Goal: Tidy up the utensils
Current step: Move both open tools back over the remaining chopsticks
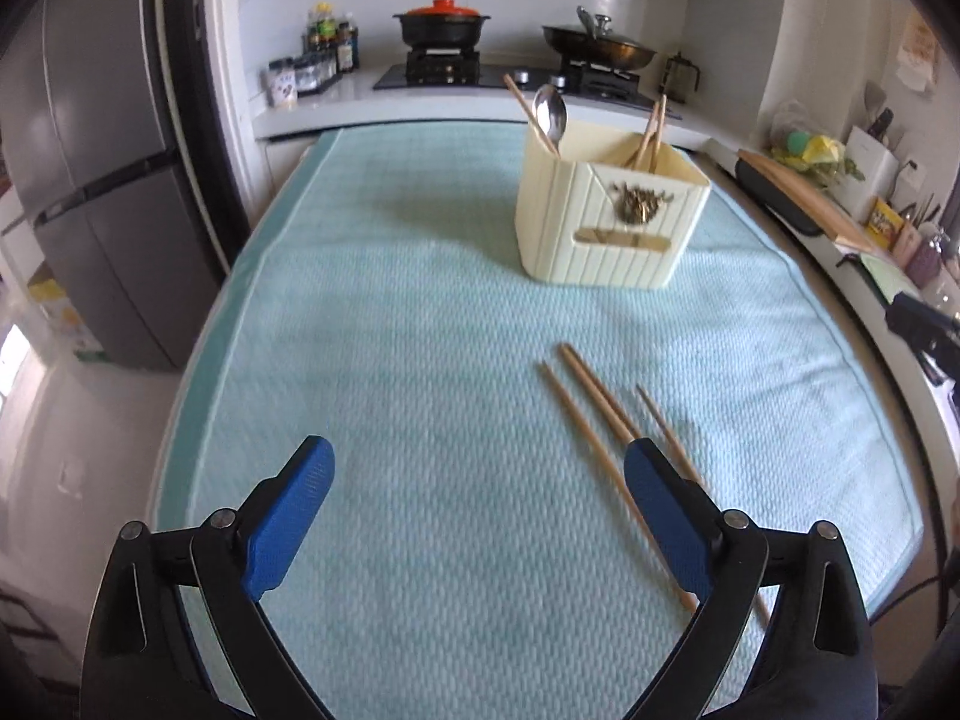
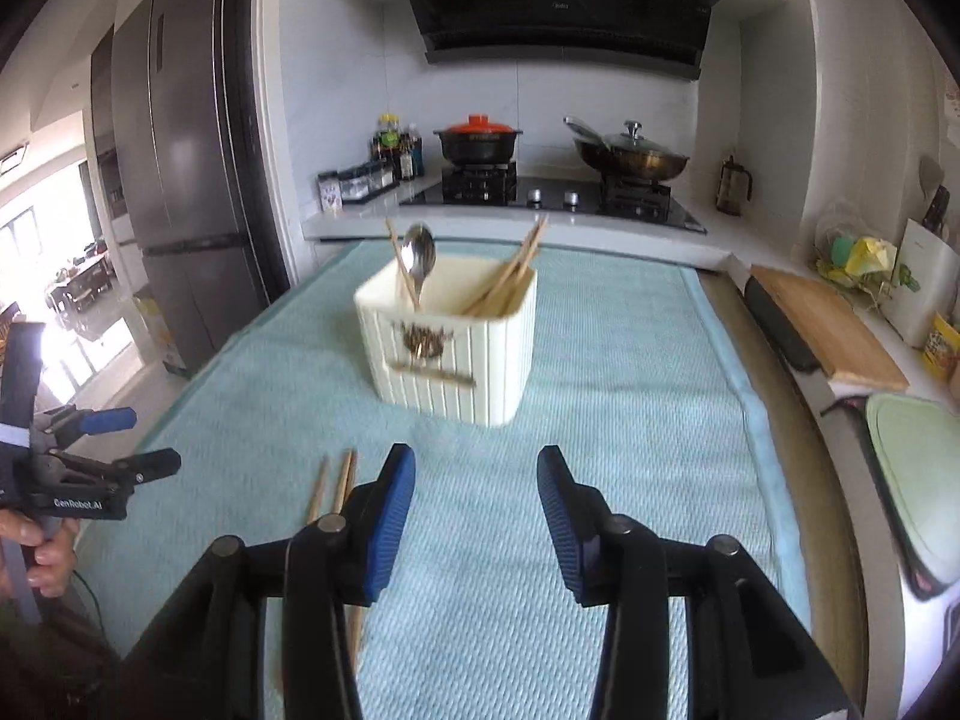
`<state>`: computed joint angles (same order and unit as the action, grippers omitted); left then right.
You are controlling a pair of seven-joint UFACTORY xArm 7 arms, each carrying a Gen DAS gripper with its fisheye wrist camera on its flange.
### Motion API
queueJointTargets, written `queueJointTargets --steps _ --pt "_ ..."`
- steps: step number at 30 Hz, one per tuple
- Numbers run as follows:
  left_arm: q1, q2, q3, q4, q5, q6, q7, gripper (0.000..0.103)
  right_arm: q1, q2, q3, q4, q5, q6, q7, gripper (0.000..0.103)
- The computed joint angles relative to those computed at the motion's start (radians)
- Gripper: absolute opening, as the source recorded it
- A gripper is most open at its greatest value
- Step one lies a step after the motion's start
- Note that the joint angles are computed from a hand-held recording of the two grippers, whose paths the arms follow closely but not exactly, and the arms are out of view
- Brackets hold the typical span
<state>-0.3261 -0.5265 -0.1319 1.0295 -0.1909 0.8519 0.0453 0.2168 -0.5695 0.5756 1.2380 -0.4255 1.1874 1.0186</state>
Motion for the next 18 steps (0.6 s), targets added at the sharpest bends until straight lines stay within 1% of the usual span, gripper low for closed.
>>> queueJointTargets --steps 3,5,7,9,12,14,18 --pt "-0.016 -0.091 0.016 -0.092 -0.052 0.043 -0.037 0.098 0.039 -0.028 0.034 -0.056 0.061 0.068 0.045 0.043" --pt "-0.03 -0.132 0.018 -0.13 -0.077 0.059 -0.05 0.098 0.07 -0.04 0.052 -0.088 0.102 0.101 0.079 0.043" --pt "-0.041 -0.158 0.011 -0.152 -0.077 0.061 -0.042 0.098 0.109 -0.064 0.041 -0.135 0.15 0.094 0.112 0.043" --pt "-0.038 -0.169 -0.009 -0.165 -0.056 0.05 -0.043 0.098 0.135 -0.081 0.032 -0.168 0.18 0.087 0.133 0.043" --pt "-0.038 -0.153 -0.015 -0.162 -0.054 0.047 -0.066 0.098 0.145 -0.085 0.028 -0.181 0.184 0.08 0.147 0.043" --pt "-0.046 -0.144 -0.005 -0.162 -0.069 0.047 -0.073 0.098 0.147 -0.081 0.021 -0.188 0.179 0.051 0.15 0.043" --pt "-0.043 -0.135 -0.02 -0.163 -0.048 0.045 -0.083 0.098 0.155 -0.039 -0.013 -0.202 0.177 -0.034 0.121 0.043"
